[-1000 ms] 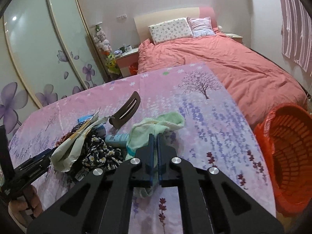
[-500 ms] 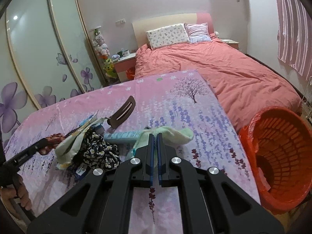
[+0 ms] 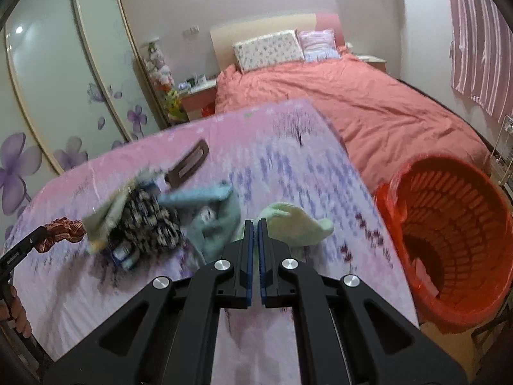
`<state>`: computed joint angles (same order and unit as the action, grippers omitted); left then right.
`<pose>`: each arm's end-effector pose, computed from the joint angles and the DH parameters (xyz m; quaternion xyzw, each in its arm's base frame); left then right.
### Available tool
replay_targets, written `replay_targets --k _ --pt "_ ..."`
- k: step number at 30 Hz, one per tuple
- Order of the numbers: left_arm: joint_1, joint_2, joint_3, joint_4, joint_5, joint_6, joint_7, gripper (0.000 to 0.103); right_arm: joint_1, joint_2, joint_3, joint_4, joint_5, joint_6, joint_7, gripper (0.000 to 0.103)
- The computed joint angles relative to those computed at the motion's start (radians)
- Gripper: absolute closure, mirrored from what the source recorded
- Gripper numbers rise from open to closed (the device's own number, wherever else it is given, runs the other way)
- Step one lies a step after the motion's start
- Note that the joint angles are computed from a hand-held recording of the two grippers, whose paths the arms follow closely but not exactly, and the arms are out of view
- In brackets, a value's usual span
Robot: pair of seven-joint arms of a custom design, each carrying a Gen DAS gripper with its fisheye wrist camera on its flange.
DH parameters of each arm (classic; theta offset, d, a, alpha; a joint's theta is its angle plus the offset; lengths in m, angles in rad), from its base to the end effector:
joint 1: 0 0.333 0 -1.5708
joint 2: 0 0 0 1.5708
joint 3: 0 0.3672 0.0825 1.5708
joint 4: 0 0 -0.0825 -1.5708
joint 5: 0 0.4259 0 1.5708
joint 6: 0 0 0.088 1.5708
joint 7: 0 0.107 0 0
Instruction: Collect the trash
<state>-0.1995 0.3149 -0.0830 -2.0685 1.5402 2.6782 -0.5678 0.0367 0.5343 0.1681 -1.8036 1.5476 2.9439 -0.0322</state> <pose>0.6052 -0.2058 0.3081 -0.7896 0.4597 -0.2634 0.3096 0.7106 0.0681 0.2861 -0.7295 0.5459 -0.1614 0.3793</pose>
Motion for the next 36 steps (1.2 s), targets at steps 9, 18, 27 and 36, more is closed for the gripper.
replay_targets --k 9,18,27,36 --pt "-0.009 0.016 0.006 -0.043 0.026 -0.023 -0.046 0.040 -0.025 0.021 0.010 -0.034 -0.114 0.003 0.060 0.041" --pt "-0.018 0.076 -0.005 0.018 -0.094 -0.076 0.119 0.022 0.005 0.092 -0.009 0.017 -0.318 0.065 0.312 0.031" --pt "-0.033 0.158 0.028 0.119 -0.261 -0.085 0.296 0.028 0.006 0.121 0.039 0.036 -0.482 0.131 0.409 0.061" --pt "-0.034 0.172 0.064 0.128 -0.310 -0.022 0.304 0.030 -0.083 0.122 0.120 0.029 -0.521 0.115 0.446 0.067"
